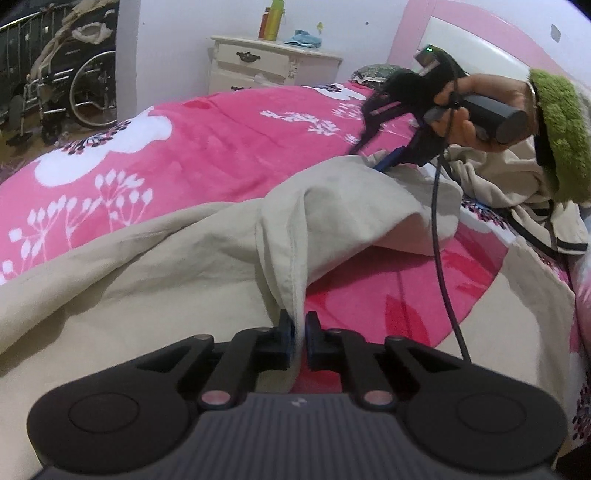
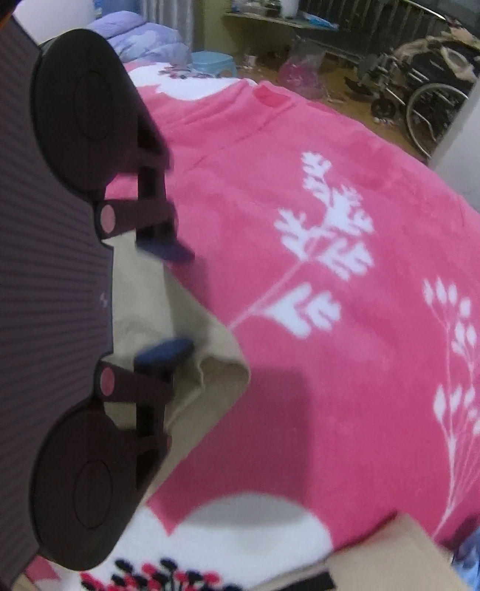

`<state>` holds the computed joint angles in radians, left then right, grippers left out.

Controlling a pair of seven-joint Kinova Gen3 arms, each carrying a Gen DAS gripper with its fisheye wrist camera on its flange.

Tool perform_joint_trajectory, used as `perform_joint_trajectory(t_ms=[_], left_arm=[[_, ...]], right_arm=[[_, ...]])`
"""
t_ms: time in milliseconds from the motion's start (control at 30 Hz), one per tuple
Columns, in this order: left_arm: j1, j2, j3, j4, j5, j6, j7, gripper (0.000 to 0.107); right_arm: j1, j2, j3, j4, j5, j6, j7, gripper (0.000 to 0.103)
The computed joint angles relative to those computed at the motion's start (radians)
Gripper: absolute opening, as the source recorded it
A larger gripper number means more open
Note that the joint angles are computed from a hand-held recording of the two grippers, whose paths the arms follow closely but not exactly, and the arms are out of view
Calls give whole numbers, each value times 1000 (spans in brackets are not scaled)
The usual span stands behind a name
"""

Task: Fold clothes

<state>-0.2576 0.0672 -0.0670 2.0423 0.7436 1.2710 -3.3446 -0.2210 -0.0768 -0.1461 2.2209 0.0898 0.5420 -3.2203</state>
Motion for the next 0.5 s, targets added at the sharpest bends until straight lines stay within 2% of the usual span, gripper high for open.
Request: perform_joint_trajectory(t_ms=[33,100,233,267,300,333,433,500], left_arm=[[0,-1,0,3,5,-4,-3,17],[2,0,1,8,12,-17,-10,27],[13,4,8,18,27,-46,2,28],[13,1,8,23,36,-53,2,23],[12,-3,6,27,45,-59,3,10],[11,-7,4,27,52,-62,7,6],[-10,-9,-14,15,91,-19,26,5],[-27,-8,-23,8,106,26,17,5]], right_arm=[[22,-22,-24,28,5,-33,-22,7],[100,-39,-112,60,40,-87,-73,5],[262,-118,-296,100,185,-184,-235,3],[308,-149,-336,110,226,-224,-272,3],[355,-181,-372,112,266,-265,-300,3],[401,-214,-404,106,307,-306,-313,3],[527,-347,-488,95,429,-418,-346,1],[554,-440,-512,105,507,-432,-369,1]])
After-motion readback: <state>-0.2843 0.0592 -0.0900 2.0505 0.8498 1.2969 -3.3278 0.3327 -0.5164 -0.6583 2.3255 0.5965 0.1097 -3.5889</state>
